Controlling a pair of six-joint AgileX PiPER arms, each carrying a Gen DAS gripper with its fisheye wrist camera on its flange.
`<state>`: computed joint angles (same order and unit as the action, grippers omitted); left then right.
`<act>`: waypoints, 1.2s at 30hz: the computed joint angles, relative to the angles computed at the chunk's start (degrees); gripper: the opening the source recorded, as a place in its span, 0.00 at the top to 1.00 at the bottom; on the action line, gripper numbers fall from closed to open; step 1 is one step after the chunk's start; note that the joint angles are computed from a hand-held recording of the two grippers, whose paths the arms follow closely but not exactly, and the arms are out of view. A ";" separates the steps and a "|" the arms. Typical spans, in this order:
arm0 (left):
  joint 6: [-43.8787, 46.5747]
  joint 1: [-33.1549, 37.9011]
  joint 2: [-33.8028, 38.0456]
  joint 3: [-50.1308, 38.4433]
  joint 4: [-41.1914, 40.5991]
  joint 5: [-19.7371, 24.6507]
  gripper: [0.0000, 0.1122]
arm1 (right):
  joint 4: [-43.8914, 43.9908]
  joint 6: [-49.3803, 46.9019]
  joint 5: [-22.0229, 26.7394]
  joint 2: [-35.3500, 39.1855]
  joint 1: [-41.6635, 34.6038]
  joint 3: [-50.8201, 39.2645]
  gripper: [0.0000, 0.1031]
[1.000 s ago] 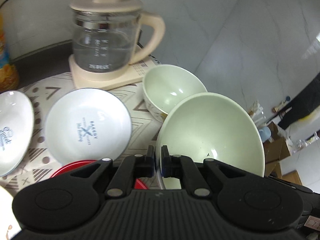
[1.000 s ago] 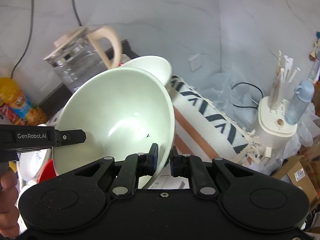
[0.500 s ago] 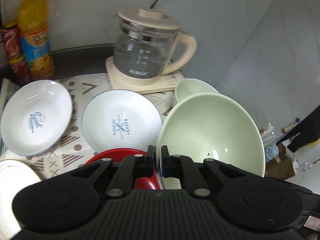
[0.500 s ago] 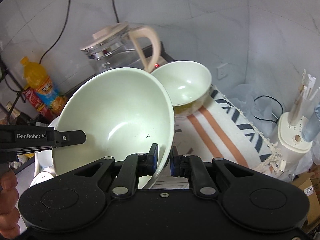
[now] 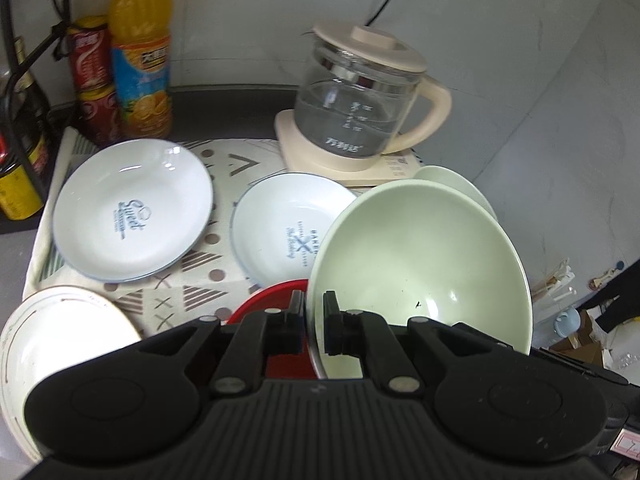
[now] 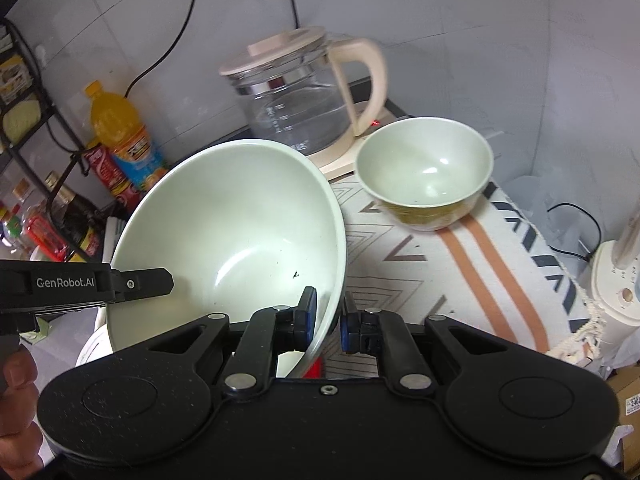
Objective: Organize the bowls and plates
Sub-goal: 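Lift the large green bowl with the right gripper toward the red bowl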
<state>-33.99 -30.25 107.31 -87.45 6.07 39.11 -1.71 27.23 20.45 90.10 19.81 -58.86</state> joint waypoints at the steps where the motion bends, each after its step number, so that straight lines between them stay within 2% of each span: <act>1: -0.29 0.18 -0.27 0.59 0.25 -0.16 0.95 | 0.52 -0.63 0.15 0.34 0.26 -0.36 0.88; 17: 1.00 2.47 1.07 3.71 -3.55 0.66 0.93 | 1.22 -1.82 1.47 5.49 3.40 -3.11 0.88; 26: 1.61 3.35 3.89 3.22 -5.57 1.32 0.92 | -5.44 2.88 2.90 8.35 4.53 -5.07 0.89; 36: 2.57 4.91 3.77 1.48 -7.49 5.11 0.92 | -7.30 2.88 5.91 11.43 5.25 -8.97 0.92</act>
